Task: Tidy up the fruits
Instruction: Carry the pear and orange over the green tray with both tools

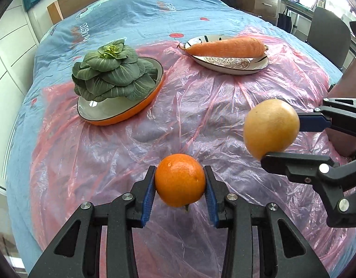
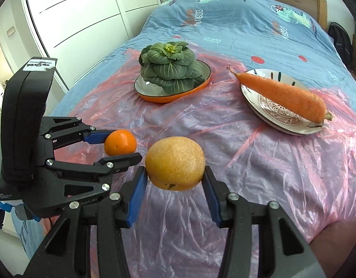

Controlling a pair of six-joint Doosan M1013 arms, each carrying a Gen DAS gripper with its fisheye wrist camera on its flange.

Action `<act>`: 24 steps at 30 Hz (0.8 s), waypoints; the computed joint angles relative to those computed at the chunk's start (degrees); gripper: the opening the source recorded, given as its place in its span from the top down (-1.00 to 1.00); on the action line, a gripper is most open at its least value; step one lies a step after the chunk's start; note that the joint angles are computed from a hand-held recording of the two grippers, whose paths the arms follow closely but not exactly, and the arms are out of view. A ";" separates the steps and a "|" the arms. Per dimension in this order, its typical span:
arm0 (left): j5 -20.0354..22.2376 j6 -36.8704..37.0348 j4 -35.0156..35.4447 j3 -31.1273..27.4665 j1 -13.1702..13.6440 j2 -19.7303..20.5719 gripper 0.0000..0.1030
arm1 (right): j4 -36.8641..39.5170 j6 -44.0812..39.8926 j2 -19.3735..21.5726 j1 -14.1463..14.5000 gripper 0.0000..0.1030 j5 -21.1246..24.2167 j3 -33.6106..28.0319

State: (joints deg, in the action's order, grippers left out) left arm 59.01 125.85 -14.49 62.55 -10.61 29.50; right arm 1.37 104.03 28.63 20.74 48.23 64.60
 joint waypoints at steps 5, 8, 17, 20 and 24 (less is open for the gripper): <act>0.01 -0.52 -0.31 3.36 0.17 -2.89 0.34 | -1.54 3.11 -3.82 1.36 -0.63 -1.44 5.20; 0.07 -1.30 0.06 6.10 0.14 -5.00 0.34 | -1.14 3.82 -6.07 2.13 -0.63 -1.91 8.48; 0.99 -2.70 2.42 14.05 -1.38 -11.05 0.34 | 1.68 9.14 -12.77 4.16 -0.63 -3.27 18.42; 1.91 -2.65 2.49 15.37 -2.27 -12.34 0.34 | 2.14 11.09 -14.86 4.51 -0.63 -2.95 21.19; 1.91 -1.68 2.91 16.84 -3.92 -13.91 0.34 | 2.94 14.18 -17.77 4.65 -0.63 -2.72 25.13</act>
State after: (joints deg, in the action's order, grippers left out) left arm 60.91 124.17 -11.58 79.39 -14.53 15.58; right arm 4.32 118.21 10.86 25.39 45.50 89.73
